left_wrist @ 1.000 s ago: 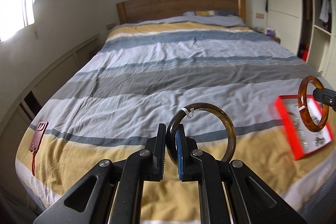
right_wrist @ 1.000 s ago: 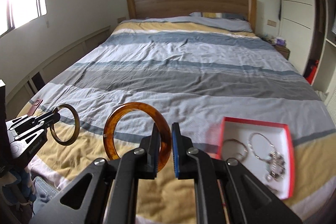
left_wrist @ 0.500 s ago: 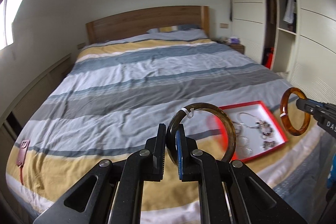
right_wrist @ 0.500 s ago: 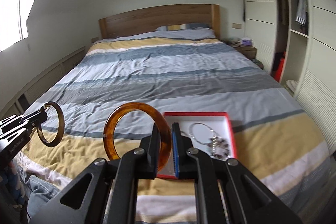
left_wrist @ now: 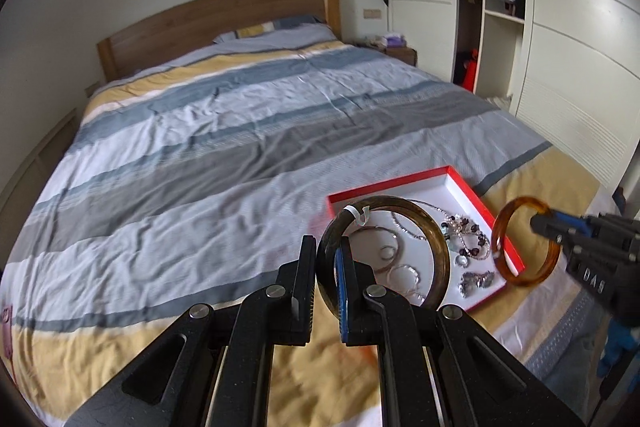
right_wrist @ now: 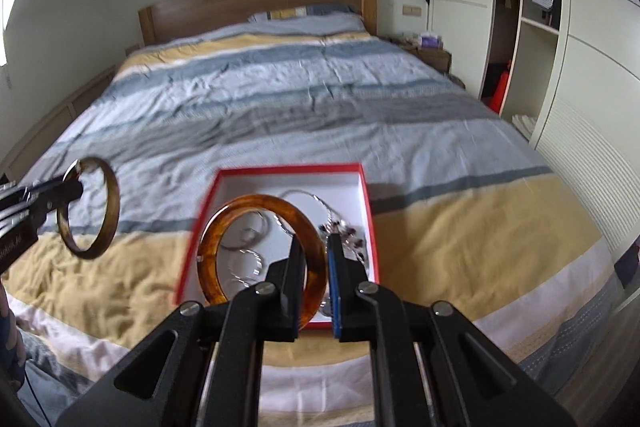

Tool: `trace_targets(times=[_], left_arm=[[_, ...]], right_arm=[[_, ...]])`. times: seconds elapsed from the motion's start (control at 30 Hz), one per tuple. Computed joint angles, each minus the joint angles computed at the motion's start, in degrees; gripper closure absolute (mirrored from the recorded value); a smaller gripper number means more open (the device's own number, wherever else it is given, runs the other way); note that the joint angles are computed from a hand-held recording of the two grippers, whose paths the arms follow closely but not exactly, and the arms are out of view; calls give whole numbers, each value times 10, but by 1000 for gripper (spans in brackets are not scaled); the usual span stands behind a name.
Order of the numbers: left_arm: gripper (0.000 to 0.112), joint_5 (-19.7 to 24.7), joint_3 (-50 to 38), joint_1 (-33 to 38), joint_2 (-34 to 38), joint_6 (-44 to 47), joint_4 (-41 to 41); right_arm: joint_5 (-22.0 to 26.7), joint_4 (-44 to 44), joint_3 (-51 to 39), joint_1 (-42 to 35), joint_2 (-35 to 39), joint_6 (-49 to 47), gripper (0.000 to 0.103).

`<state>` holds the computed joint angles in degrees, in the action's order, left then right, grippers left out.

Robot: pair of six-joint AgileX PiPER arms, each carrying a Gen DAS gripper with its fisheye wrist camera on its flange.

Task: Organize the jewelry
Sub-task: 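Carry both bangles into the red box and open both tools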

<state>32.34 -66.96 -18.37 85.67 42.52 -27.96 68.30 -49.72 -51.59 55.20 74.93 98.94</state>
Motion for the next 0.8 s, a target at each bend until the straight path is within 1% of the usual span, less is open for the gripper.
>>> trace_targets(times=[0.07, 0.13, 0.2, 0.33, 0.47, 0.53, 0.63, 0.8], left_arm=[[103, -16, -22, -30, 39, -37, 32], [103, -28, -45, -55, 79, -71, 63], [103, -31, -71, -70, 115, -93, 83], [103, -29, -138, -100, 198, -150, 137], [103, -10, -207, -111, 272, -183, 164], [103, 8, -240, -114, 303, -192, 170], [103, 23, -272, -118, 336, -207, 186], [103, 45, -309, -119, 376, -221, 197]], right_arm=[[-38, 6, 17, -34, 4, -18, 94], [-87, 9, 38, -76, 14, -44, 94], [-123, 9, 49, -105, 28, -61, 94], [-209, 8, 75, -175, 52, -87, 94], [-271, 9, 80, -230, 77, -119, 93], [-297, 3, 81, -247, 90, -134, 93], [-318, 4, 80, -261, 111, -152, 93], [-342, 8, 84, -275, 124, -166, 93]])
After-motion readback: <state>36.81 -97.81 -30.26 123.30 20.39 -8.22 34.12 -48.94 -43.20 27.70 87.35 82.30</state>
